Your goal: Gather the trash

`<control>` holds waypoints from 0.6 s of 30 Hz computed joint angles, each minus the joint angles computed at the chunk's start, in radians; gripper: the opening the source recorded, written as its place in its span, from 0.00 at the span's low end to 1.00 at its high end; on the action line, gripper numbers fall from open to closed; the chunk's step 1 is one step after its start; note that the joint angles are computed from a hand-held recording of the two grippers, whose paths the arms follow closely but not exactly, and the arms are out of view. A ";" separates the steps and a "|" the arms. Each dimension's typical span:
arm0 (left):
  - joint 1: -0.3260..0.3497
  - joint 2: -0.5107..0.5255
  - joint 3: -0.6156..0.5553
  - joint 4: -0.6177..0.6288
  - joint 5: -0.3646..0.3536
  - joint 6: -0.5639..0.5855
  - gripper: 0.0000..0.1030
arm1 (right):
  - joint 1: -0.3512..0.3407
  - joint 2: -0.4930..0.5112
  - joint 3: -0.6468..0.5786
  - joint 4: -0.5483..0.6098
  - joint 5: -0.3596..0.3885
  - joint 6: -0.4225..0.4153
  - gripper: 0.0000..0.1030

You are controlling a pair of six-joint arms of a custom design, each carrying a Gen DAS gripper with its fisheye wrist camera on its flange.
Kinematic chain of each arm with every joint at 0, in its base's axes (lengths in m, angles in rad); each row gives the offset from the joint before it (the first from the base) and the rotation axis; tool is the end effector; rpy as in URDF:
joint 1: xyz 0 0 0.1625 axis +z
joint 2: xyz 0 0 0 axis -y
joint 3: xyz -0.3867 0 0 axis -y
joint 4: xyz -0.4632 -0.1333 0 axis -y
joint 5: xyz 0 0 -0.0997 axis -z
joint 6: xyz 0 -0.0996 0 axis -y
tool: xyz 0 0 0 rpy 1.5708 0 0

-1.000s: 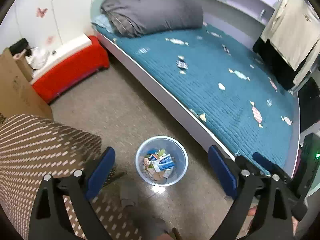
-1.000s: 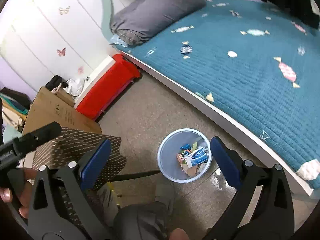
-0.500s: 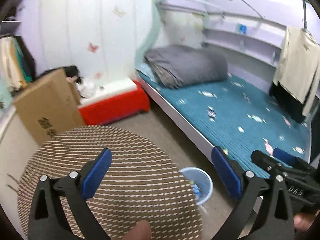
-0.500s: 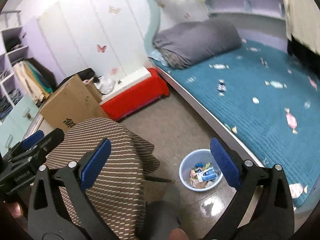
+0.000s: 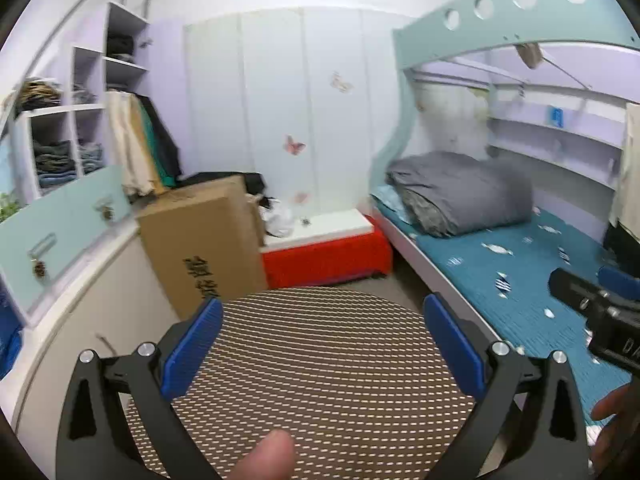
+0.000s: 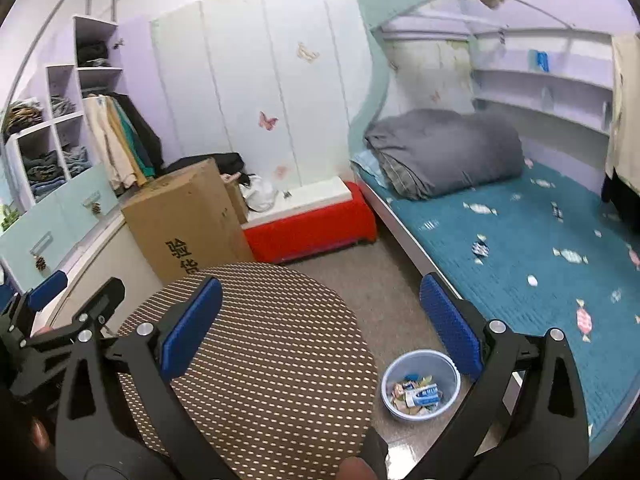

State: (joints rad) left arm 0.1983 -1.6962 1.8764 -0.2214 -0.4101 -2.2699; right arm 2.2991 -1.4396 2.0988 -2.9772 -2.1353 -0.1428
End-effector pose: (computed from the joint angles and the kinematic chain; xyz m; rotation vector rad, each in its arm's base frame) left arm -0.3202 -0.2935 0.3619 0.1974 1.7413 -1.2949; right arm 0.4238 -0.3550 0.2682 0.8204 -2.4563 1.1811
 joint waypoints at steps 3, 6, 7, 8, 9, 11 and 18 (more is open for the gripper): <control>-0.047 0.001 -0.020 0.122 -0.050 -0.125 0.95 | 0.036 0.014 -0.013 -0.023 -0.010 -0.020 0.94; -0.086 -0.005 -0.030 0.187 -0.081 -0.194 0.95 | 0.064 0.022 -0.025 -0.037 -0.017 -0.035 0.94; -0.094 -0.008 -0.031 0.200 -0.086 -0.207 0.95 | 0.073 0.025 -0.029 -0.043 -0.022 -0.039 0.94; -0.105 -0.007 -0.035 0.220 -0.094 -0.225 0.95 | 0.077 0.025 -0.030 -0.047 -0.024 -0.043 0.94; -0.115 -0.004 -0.040 0.240 -0.104 -0.241 0.95 | 0.086 0.028 -0.033 -0.056 -0.028 -0.051 0.94; -0.132 0.006 -0.046 0.266 -0.123 -0.265 0.95 | 0.097 0.033 -0.037 -0.067 -0.037 -0.062 0.94; -0.162 0.010 -0.053 0.292 -0.145 -0.305 0.95 | 0.121 0.036 -0.041 -0.089 -0.044 -0.077 0.94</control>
